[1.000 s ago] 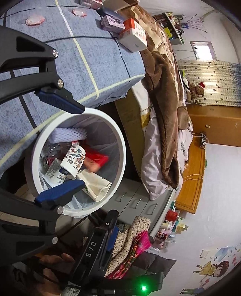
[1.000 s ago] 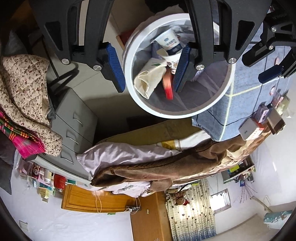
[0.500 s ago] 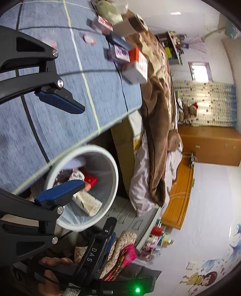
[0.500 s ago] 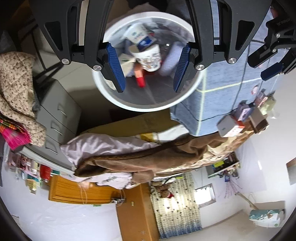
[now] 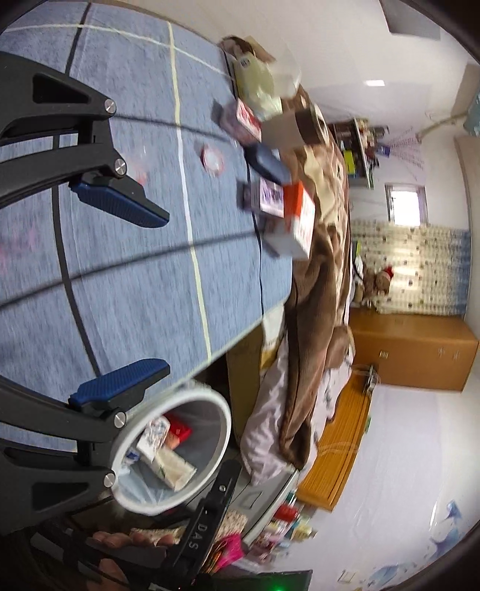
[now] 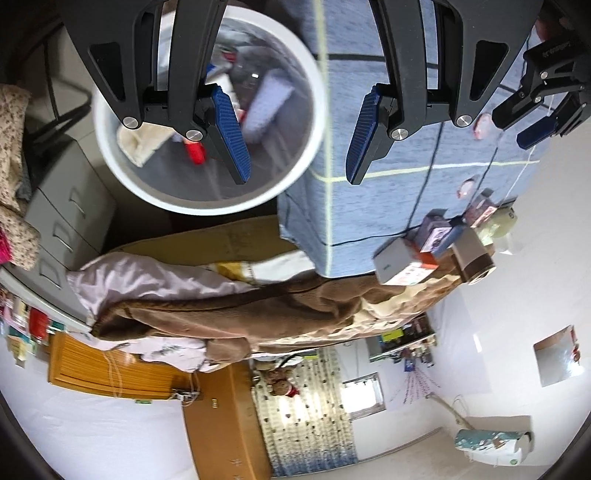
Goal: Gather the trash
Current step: 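Move both open tools back to the table toward the clear plastic cup, then grasp the clear plastic cup with the left tool while the right tool grasps the purple juice box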
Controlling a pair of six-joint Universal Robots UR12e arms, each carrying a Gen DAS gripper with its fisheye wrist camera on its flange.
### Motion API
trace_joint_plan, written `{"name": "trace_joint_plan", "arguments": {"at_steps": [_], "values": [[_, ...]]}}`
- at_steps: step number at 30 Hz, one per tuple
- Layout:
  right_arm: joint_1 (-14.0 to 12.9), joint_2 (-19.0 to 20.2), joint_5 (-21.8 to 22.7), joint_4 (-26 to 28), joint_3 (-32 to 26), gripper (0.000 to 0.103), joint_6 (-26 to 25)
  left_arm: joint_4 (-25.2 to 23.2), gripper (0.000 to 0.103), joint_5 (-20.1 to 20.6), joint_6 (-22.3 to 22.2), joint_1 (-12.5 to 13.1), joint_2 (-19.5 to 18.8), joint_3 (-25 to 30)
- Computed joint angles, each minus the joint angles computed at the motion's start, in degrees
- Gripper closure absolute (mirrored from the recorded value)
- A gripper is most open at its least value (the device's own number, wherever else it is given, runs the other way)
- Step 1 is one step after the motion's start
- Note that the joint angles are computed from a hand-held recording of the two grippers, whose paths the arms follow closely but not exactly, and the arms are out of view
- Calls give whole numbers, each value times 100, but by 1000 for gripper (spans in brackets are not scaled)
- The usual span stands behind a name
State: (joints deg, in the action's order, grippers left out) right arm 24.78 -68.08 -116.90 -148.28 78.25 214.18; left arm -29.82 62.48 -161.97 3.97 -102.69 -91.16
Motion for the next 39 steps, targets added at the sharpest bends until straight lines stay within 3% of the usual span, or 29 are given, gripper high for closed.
{"name": "trace_joint_plan", "arguments": {"at_steps": [4,12,29,32,37,39], "values": [[21,139,154,-76,-173,39,-161,71,28,75,-172,135,-46,3],[7,475,559,13,-657,38,-378,176,28,418,-339,300,-124,-8],[-59,1250,1281,735,-1818,38,-742,-439,28,655,-455,354,-542,340],[-87,1431,1439,893,-2098,38,-780,-661,36,485,-509,378,-653,495],[-101,1721,1541,1198,-2572,38,-800,-1035,62,372,-452,402,-797,712],[-112,1861,1620,1336,-2797,38,-809,-1089,67,440,-352,392,-820,743]]}}
